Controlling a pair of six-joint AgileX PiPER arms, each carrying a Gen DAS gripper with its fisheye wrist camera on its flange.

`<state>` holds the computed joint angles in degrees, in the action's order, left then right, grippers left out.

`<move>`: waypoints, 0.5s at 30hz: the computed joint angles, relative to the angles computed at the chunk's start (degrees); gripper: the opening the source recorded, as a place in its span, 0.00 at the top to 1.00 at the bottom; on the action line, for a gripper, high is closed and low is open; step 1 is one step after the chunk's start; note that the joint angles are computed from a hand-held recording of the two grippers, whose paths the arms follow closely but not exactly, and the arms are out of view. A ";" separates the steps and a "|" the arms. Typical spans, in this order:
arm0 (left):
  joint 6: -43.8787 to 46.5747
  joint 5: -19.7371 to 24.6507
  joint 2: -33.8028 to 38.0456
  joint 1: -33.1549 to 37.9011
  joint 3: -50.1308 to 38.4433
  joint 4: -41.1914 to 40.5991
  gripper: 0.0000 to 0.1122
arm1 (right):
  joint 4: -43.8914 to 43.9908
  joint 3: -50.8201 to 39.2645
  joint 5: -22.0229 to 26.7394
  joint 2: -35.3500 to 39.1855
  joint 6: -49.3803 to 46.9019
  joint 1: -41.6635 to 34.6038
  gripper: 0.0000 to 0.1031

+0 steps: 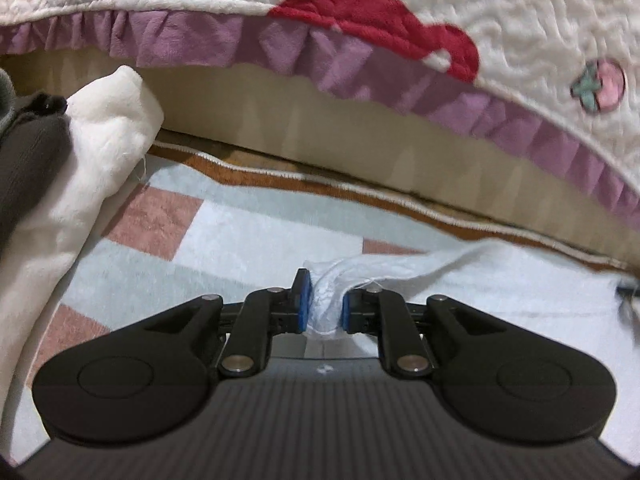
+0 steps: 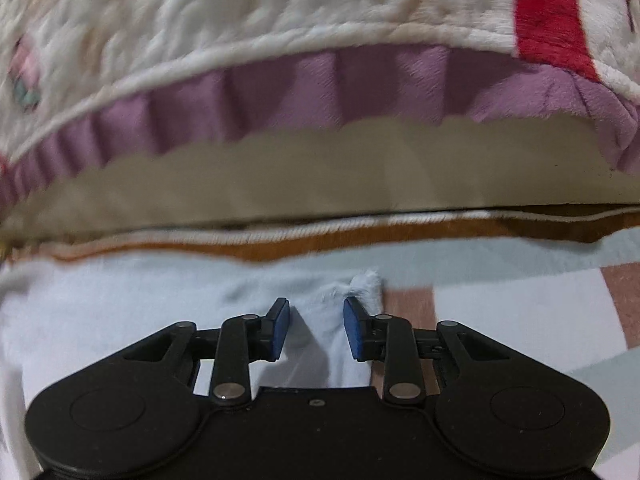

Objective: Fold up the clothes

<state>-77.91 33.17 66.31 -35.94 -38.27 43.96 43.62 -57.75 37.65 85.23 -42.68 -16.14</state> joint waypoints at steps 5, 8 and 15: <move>-2.67 0.93 0.37 -1.57 0.04 2.27 0.86 | 3.29 -5.15 1.72 3.14 6.36 -3.37 0.69; -3.40 0.65 0.42 -0.80 0.04 1.94 0.85 | 3.20 -9.29 10.70 5.29 9.92 -7.64 0.69; -1.50 -2.72 -0.38 1.35 0.40 0.83 0.86 | 7.23 -11.44 27.71 10.32 19.77 -17.26 0.66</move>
<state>-79.41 30.44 65.94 -34.59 -37.87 44.79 50.84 -69.20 65.36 95.54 -22.92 -33.40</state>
